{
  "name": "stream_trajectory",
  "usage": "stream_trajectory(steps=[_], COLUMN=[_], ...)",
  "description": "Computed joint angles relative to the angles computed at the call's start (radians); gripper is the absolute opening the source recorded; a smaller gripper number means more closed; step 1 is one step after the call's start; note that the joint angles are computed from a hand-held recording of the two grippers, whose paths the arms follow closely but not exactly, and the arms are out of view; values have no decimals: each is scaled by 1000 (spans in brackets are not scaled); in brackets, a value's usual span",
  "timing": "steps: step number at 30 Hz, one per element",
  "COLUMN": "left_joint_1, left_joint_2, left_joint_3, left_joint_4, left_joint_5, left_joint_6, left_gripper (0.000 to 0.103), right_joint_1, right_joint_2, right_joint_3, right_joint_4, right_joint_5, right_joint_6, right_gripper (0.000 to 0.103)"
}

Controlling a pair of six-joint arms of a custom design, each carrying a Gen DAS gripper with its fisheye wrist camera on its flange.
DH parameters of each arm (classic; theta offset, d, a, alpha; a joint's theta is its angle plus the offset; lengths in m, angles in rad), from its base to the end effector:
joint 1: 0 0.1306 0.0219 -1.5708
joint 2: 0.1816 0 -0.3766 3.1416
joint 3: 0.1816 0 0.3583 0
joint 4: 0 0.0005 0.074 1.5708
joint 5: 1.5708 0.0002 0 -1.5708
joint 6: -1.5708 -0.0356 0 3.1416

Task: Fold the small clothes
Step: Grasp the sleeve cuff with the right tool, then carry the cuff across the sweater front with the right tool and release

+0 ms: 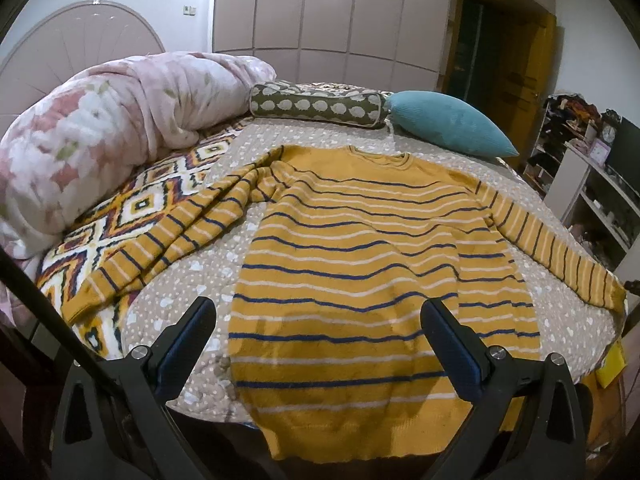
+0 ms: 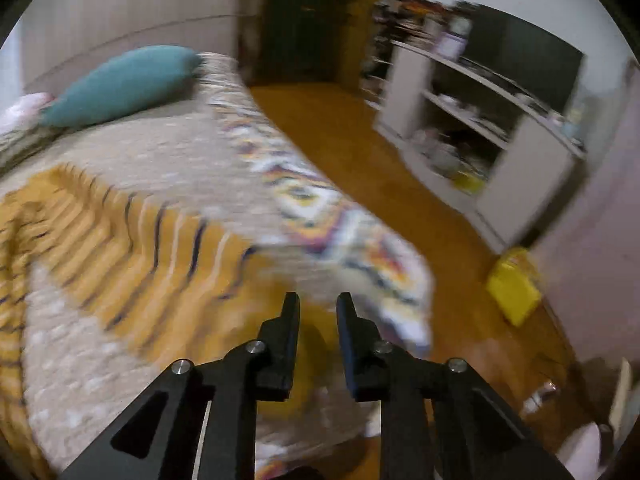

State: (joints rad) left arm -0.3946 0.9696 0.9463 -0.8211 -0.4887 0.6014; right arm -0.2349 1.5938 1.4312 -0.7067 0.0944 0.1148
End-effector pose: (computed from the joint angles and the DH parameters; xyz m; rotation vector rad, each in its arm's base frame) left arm 0.2800 -0.0990 0.3872 -0.4508 2.2484 0.0856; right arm 0.5072 -0.1254 0.3576 0.1896 2.4462 -0.2703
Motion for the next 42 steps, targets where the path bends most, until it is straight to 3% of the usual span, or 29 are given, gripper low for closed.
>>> stream_trajectory(steps=[3,4,7,10,13,17,20,21,22,26,29,35,42], left_joint_1=[-7,-9,-21,-27,-32,-19,-2,5,13,60,104,225,449], left_joint_2=[3,4,13,19,18,-5,-38,-51,-66,-140,-200,-321,-448], left_joint_3=[2,1,4,7,7,-6,-24,-32,-40,-84,-117,-184,-268], left_joint_4=[3,6,8,8,9,16,20,20,20,17,18,18,-15], left_joint_5=[-1,4,6,9,3,13,16,18,20,30,42,95,214], left_joint_6=[-2,-3,-5,-11,-8,2,-2,-3,-4,0,-2,-21,-60], left_gripper=[102,102,102,102,102,102,102,102,102,102,102,102,102], right_joint_1=[-59,-89,-107,-98,-59,-4,8,8,14,52,131,415,759], right_joint_2=[-54,-85,-134,-138,-117,-73,-39,-35,-31,-15,-13,46,276], right_joint_3=[-48,-87,-181,-258,-274,-238,-196,-184,-168,-70,17,223,470], right_joint_4=[11,11,21,60,96,167,184,176,164,92,68,15,-59], right_joint_5=[-222,-356,-561,-664,-625,-451,-394,-385,-351,-269,-242,-209,-142], right_joint_6=[-129,-163,-207,-274,-320,-378,-419,-418,-405,-362,-326,-209,-58], right_gripper=[29,33,47,51,51,50,50,36,9,6,6,6,6])
